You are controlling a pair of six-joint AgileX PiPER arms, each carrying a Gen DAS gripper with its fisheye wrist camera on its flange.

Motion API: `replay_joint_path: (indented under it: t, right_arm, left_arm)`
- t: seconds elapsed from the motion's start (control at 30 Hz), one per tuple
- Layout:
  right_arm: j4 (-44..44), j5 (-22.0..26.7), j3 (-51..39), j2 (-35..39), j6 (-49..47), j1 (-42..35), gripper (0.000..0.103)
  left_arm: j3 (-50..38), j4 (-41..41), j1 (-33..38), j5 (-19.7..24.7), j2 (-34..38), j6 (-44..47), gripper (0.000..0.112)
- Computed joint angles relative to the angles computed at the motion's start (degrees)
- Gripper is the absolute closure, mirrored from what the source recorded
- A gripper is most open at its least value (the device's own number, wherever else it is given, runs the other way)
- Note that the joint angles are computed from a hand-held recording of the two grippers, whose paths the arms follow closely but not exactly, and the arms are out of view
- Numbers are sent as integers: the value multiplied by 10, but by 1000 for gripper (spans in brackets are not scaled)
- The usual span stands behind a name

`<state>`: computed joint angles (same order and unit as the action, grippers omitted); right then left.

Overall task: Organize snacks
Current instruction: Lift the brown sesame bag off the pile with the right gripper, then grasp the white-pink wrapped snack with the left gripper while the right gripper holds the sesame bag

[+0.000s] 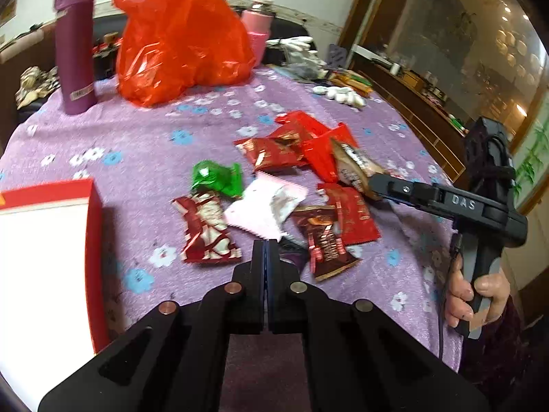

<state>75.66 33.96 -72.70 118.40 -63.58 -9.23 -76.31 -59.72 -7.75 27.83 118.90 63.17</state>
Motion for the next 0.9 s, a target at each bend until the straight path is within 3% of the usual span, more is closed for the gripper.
replay_joint_path:
  t: [0.1,0.17,0.23,0.27,0.37,0.47,0.6,0.77,0.9]
  right_arm:
    - [13,20,-4,5,8,-13,50]
    - [19,30,-6,5,14,-19,47]
    - [-6,14,-14,-1,34,-12,44]
    - [-25,13,-22,-1,51,-7,41]
    - [-100,7,-62,6,136,8,36]
    - [-202,-39,-96,15,225,33,32]
    - [-247,-65,-111,29,255,46,28]
    - [-270,-94,-117,41,261,55,28]
    - [-369,-151,-111,36,370,61,33]
  left_arm:
    - [-10,24,-15,-3,0,-13,111]
    - [-21,40,-27,-10,3,-20,103]
    - [-35,82,-40,-25,10,-57,81]
    - [-44,112,-48,-38,14,-86,78]
    - [-88,177,-57,-22,36,-142,78]
    - [-143,296,-74,-11,69,-247,78]
    - [-202,355,-78,23,114,-305,78]
    - [-208,335,-80,21,125,-294,78]
    - [-192,281,-75,11,110,-257,78]
